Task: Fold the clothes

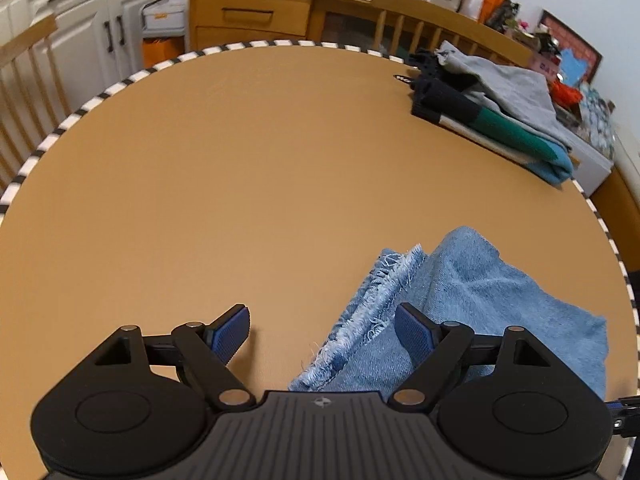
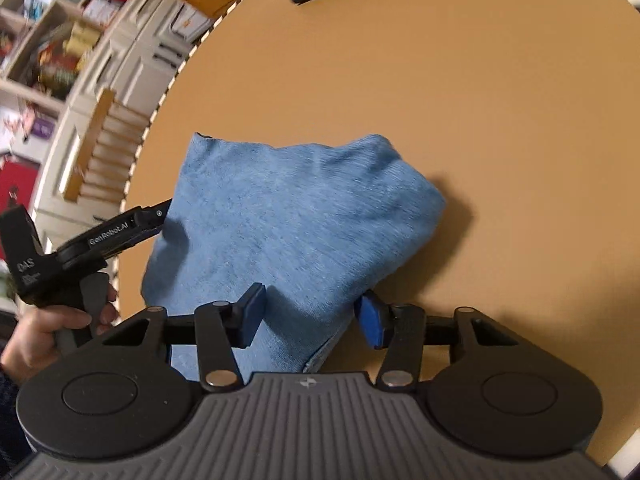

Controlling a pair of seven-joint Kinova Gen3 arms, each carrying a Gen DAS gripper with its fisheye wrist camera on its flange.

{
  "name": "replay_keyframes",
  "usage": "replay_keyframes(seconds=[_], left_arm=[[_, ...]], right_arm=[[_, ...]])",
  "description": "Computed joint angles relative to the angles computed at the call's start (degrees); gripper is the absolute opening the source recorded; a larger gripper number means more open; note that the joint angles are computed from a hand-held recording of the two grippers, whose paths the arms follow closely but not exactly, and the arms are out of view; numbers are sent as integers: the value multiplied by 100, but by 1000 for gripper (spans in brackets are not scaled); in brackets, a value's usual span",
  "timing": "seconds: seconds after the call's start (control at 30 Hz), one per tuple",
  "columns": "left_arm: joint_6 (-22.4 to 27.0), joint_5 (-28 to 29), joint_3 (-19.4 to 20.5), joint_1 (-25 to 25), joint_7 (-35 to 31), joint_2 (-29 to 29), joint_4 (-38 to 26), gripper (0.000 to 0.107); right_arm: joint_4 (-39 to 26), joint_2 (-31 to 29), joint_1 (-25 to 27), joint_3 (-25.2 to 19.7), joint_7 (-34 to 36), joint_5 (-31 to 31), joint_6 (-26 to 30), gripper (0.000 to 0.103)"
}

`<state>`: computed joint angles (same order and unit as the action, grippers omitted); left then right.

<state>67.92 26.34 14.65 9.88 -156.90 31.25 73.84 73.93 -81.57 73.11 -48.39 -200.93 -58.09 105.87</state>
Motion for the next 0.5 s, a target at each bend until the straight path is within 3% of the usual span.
replay_keyframes(seconds=[0.27,0.5], left_arm=[[51,6,-112,-246,-9,-205,191,76],[13,204,-264,-653,-212,-680,849,76]], right_arm=[[730,352,-117,-133,1508,345,-286,54],[1345,810,-193,-411,2946,652,-793,57]])
